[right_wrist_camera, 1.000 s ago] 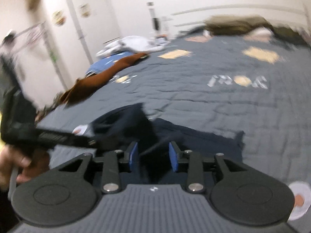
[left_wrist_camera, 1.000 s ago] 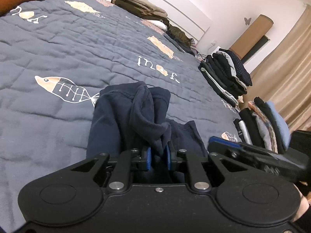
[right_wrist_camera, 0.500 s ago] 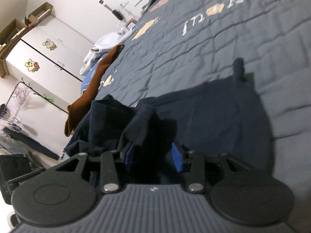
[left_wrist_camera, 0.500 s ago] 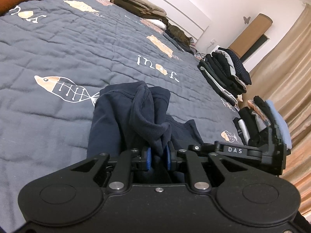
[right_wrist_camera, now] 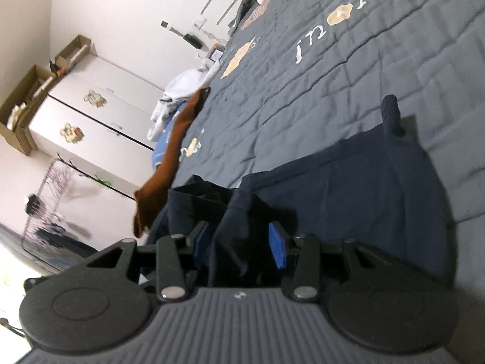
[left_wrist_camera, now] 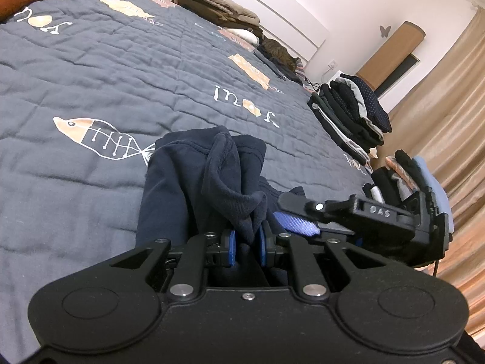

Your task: Fold clothes

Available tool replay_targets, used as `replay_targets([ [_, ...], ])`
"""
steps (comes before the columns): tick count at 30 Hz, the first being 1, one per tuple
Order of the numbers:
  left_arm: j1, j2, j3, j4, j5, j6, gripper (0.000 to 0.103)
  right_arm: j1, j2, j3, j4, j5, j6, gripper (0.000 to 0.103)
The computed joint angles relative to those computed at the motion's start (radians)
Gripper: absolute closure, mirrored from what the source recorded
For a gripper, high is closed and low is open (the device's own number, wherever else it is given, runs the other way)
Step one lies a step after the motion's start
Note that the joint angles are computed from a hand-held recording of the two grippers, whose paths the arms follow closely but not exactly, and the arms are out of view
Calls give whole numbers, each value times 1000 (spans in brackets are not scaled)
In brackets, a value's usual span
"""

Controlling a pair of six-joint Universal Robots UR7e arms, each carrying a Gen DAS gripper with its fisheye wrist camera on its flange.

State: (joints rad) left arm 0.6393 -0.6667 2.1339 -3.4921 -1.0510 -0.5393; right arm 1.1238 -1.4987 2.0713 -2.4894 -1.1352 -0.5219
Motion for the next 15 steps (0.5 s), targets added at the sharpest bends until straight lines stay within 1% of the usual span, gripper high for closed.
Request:
replay_targets([
  [3, 1, 0, 0, 0, 0, -1, 88, 15, 16, 6, -28, -52, 4, 60],
  [5, 1, 0, 0, 1, 0, -2, 88, 19, 22, 10, -32, -57, -2, 60],
  [7, 1, 1, 0, 1, 0, -2, 88, 19, 22, 19, -40, -41, -18, 61],
  [8, 1, 1, -1, 1, 0, -2, 88, 19, 20, 25, -49, -31, -25, 65],
  [11, 2, 1, 0, -1, 0, -1, 88, 22, 14, 31, -58, -18, -35, 90],
  [12, 3, 1, 1, -1, 0, -1, 88, 24, 12, 32, -64, -20, -34, 93],
  [15, 3, 0, 1, -2, -1, -1, 88, 26, -3, 33, -97, -29, -17, 95],
])
